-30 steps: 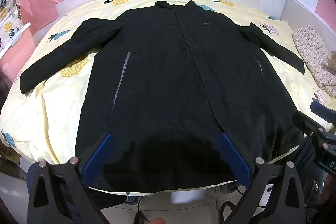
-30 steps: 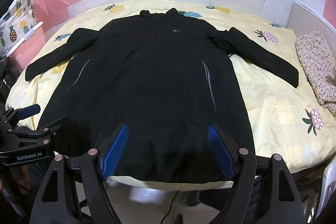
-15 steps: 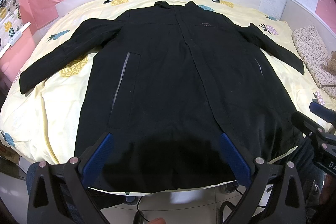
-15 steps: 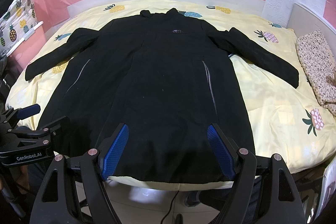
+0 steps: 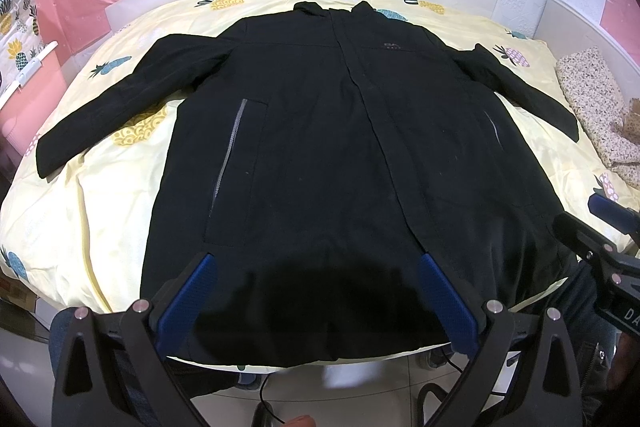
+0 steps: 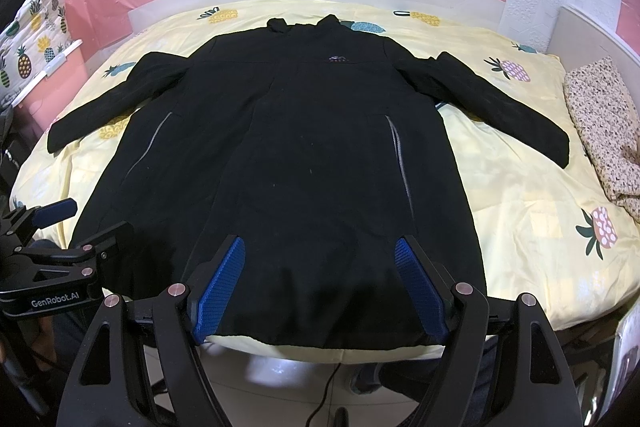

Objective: Fold large clothes

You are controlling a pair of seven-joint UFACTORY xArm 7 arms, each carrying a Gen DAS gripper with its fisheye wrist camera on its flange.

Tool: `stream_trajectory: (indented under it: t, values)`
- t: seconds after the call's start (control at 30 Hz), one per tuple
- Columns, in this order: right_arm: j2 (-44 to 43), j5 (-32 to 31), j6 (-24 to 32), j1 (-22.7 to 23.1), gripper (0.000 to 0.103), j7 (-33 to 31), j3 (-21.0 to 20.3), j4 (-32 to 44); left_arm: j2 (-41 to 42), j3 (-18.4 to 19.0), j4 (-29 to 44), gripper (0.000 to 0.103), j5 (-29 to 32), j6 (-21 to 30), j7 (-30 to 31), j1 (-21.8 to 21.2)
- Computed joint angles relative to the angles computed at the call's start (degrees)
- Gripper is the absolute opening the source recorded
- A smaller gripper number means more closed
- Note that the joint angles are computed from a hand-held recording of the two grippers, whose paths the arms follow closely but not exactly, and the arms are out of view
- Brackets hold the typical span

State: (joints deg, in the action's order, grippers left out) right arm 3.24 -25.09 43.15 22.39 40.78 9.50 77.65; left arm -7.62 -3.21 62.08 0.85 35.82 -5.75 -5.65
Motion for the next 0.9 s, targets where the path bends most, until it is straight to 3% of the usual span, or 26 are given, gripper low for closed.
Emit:
stream_trajectory:
  t: [0.9]
  values:
    - [3.3,0.9,1.1,0.8,0.078,-2.4,-0.6,3.3,2.2,0.5,0.8,0.102,0.5,-1.5,-0.4,0.8]
